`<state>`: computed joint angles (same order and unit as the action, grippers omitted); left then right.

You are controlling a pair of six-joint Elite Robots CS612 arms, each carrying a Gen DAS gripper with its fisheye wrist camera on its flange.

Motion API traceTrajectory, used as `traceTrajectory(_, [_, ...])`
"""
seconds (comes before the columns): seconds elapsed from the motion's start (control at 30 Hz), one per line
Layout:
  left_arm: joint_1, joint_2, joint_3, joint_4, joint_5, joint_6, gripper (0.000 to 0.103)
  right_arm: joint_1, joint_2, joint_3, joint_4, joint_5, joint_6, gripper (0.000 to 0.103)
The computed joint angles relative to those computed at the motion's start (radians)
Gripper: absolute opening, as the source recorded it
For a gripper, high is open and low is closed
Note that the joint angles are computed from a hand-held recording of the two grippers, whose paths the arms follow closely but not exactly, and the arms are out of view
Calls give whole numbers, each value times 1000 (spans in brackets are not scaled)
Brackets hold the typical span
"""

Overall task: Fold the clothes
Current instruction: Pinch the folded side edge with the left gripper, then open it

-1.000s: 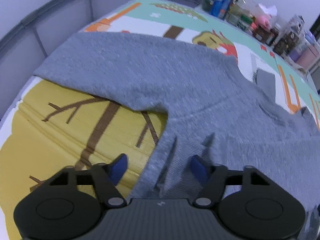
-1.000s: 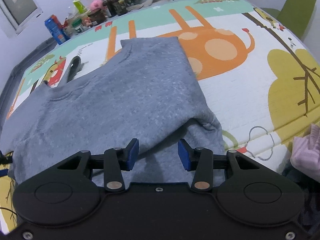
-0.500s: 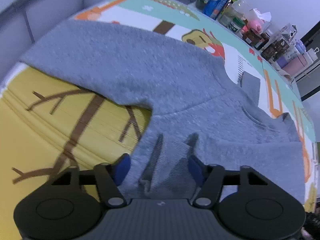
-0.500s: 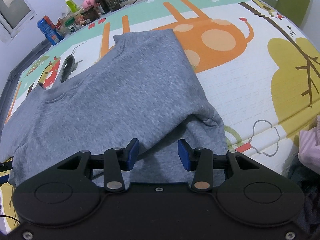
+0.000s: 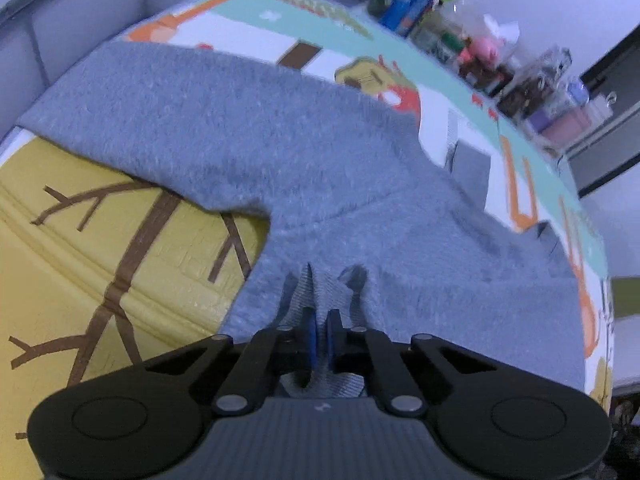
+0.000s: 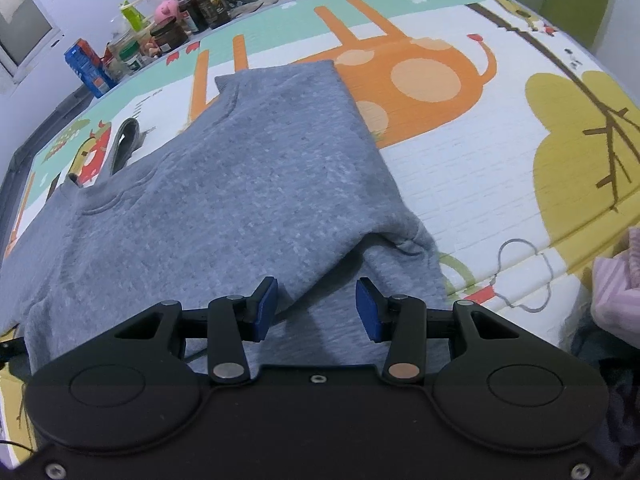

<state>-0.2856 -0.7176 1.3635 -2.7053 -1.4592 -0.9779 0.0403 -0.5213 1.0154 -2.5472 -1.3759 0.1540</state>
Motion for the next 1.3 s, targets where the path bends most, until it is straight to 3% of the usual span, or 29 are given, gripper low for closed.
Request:
traceTrajectory(0.17, [-9, -26, 30, -9, 89, 5, 4, -2, -9, 13, -23, 1, 14, 41])
traceTrajectory(0.33, [-6, -20, 29, 64, 114, -76, 4, 1, -7, 9, -32, -5, 2, 40])
traceTrajectory(0.5, [-13, -19, 11, 168, 148, -87, 6, 0, 1, -3, -10, -21, -3, 40])
traceTrajectory(0.67, [-30, -30, 7, 233, 255, -84, 6, -3, 6, -15, 18, -29, 2, 40])
traceTrajectory(0.8, [-26, -46, 38, 121, 233, -80, 10, -2, 0, -8, -23, -14, -17, 36])
traceTrajectory(0.93, [-34, -37, 21, 69, 210, -24, 11, -2, 1, -19, -48, 24, -28, 31])
traceTrajectory(1.03, [-42, -16, -18, 111, 209, 17, 21, 3, 13, -46, -37, 35, -45, 29])
traceTrajectory(1.1, [-48, -1, -46, 171, 243, 19, 36, 6, 22, -66, -16, 41, -49, 29])
traceTrajectory(1.13, [-50, 6, -59, 201, 262, 16, 49, 7, 24, -71, -9, 48, -52, 29])
traceTrajectory(1.17, [-53, 13, -72, 232, 281, 13, 54, 8, 26, -74, -2, 54, -56, 29])
traceTrajectory(1.3, [-37, 32, -98, 250, 226, -10, 54, 11, 28, -74, 9, 59, -78, 29])
